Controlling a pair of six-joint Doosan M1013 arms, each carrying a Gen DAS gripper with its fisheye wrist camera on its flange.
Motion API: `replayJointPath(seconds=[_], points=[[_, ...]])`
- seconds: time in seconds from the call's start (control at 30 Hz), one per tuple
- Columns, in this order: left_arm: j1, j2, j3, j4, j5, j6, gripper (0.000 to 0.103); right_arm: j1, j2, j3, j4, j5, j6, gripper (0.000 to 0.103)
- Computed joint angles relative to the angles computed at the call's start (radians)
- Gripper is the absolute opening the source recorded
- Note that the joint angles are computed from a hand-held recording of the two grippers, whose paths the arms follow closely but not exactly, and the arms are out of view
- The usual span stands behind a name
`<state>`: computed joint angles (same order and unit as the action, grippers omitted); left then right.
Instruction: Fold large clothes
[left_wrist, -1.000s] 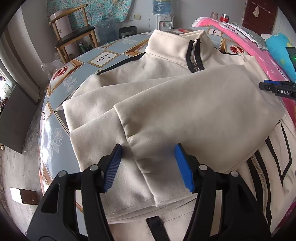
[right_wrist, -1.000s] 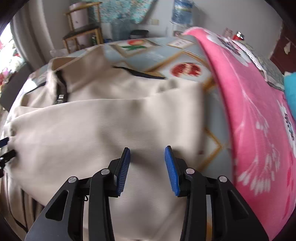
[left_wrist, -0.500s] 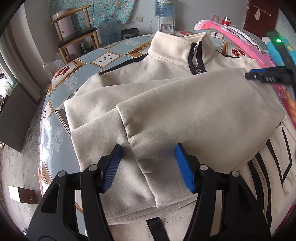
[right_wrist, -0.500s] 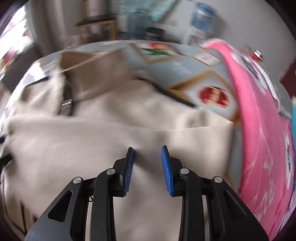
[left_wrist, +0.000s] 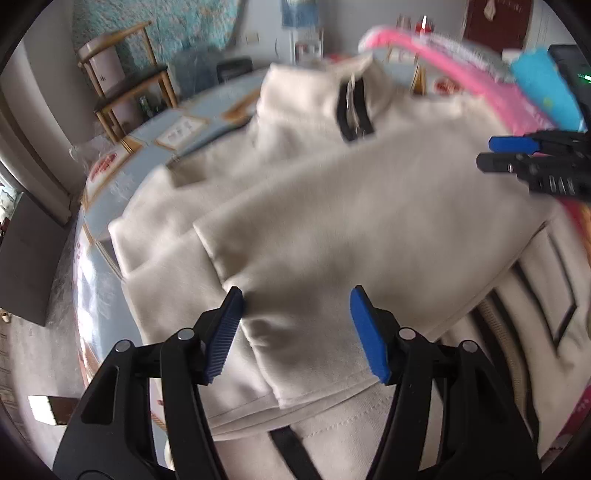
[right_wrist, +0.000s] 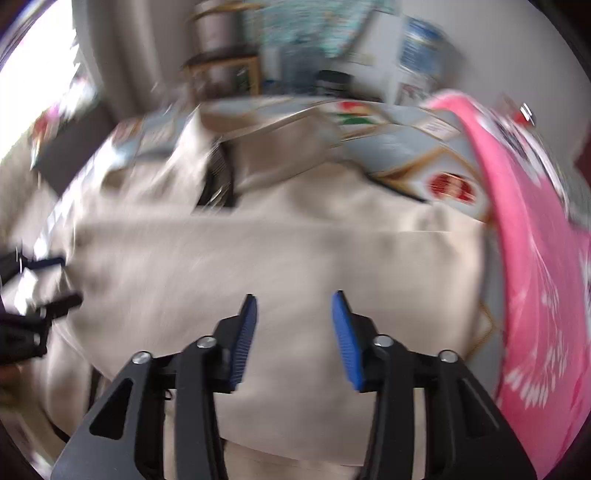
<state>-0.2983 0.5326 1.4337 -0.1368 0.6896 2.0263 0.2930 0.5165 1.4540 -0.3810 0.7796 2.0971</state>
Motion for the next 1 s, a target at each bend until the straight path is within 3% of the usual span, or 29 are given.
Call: replayJointPath(seconds=[0.03,0.07,0.1,0.17,0.27,0.33,0.4,0.5,0.57,0.63,0.7,1.0], points=[[-0.005,-0.004,0.011,0.021,-0.029,-0.007,0.064,0.007,0.013,-0.008,-0.014,0.025,-0.004,0.045],[-0.008,-0.006,0.017,0.035,-0.044,-0.012,0.064,0.014,0.007,0.009,-0.070,-0.003,0.043,0.047],[-0.007,-0.006,0.016,0.032,-0.039,-0.015,0.064,0.014,0.009,0.004,-0.073,0.019,0.053,0.053],[-0.003,-0.008,0.013,0.042,-0.023,-0.045,0.063,0.015,0.001,-0.006,-0.069,0.068,0.109,0.054],[0.013,-0.040,0.050,-0.047,-0.053,0.052,0.063,0.022,-0.057,0.056,-0.031,-0.045,0.129,0.055],[0.013,-0.049,0.066,-0.023,-0.057,0.056,0.063,0.028,-0.077,0.092,0.042,-0.090,0.116,0.055],[0.010,-0.043,0.072,0.041,-0.043,0.005,0.066,0.040,-0.053,0.082,0.037,-0.043,0.120,0.055],[0.025,-0.055,0.081,0.024,-0.039,-0.043,0.066,0.069,-0.065,0.106,-0.064,-0.018,0.277,0.056],[0.035,-0.086,0.108,-0.005,-0.057,-0.033,0.066,0.096,-0.103,0.137,-0.114,-0.022,0.396,0.059],[0.046,-0.127,0.153,-0.047,-0.090,-0.004,0.068,0.125,-0.152,0.191,-0.152,-0.066,0.492,0.073],[0.056,-0.174,0.209,-0.078,-0.099,0.015,0.072,0.147,-0.177,0.223,-0.191,-0.075,0.550,0.081],[0.083,-0.313,0.426,-0.155,-0.102,0.114,0.078,0.265,-0.226,0.339,-0.209,0.016,0.645,0.084]])
